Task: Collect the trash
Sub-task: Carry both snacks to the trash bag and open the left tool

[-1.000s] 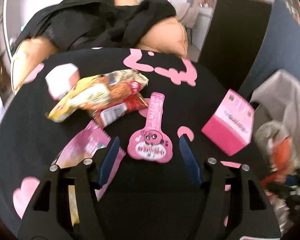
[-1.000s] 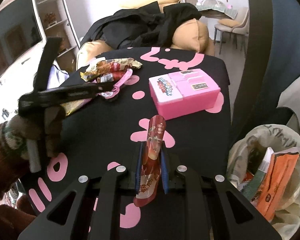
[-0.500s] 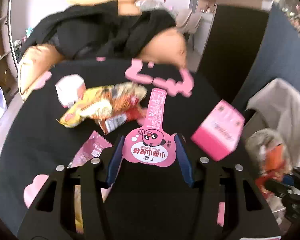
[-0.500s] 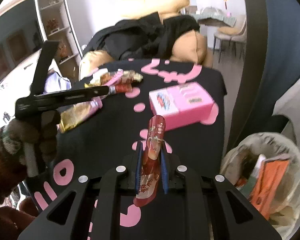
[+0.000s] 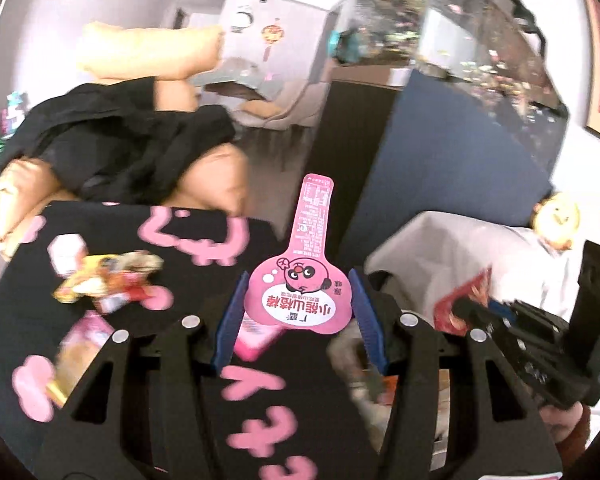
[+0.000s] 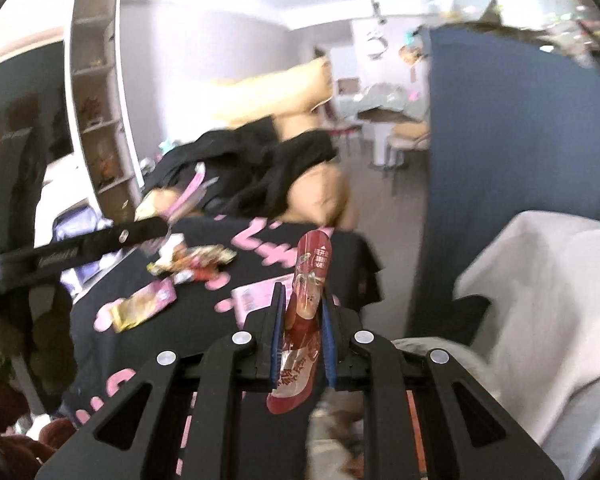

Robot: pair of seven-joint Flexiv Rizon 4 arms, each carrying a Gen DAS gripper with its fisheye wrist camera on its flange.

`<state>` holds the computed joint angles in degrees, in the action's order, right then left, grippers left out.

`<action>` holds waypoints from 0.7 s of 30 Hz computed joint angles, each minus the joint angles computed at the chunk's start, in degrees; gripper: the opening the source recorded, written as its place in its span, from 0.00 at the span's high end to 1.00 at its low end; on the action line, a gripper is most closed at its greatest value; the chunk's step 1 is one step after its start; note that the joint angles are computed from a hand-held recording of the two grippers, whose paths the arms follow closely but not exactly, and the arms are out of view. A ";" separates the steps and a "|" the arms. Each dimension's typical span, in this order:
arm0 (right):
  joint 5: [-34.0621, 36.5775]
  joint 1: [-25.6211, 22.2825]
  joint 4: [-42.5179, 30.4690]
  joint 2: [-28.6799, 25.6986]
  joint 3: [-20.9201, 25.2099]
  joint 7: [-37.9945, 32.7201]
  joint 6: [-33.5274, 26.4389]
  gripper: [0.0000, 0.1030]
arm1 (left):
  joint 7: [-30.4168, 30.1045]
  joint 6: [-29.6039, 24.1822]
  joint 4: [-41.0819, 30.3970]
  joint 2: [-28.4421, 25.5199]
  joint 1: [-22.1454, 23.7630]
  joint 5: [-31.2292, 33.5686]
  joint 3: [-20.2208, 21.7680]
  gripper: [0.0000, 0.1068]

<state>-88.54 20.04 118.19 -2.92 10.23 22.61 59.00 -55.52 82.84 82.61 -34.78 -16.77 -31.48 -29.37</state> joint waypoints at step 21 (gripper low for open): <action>5.15 -8.50 17.13 15.45 2.22 4.08 -4.42 0.84 | -8.53 -29.00 -22.60 -15.29 -16.28 4.80 9.64 0.49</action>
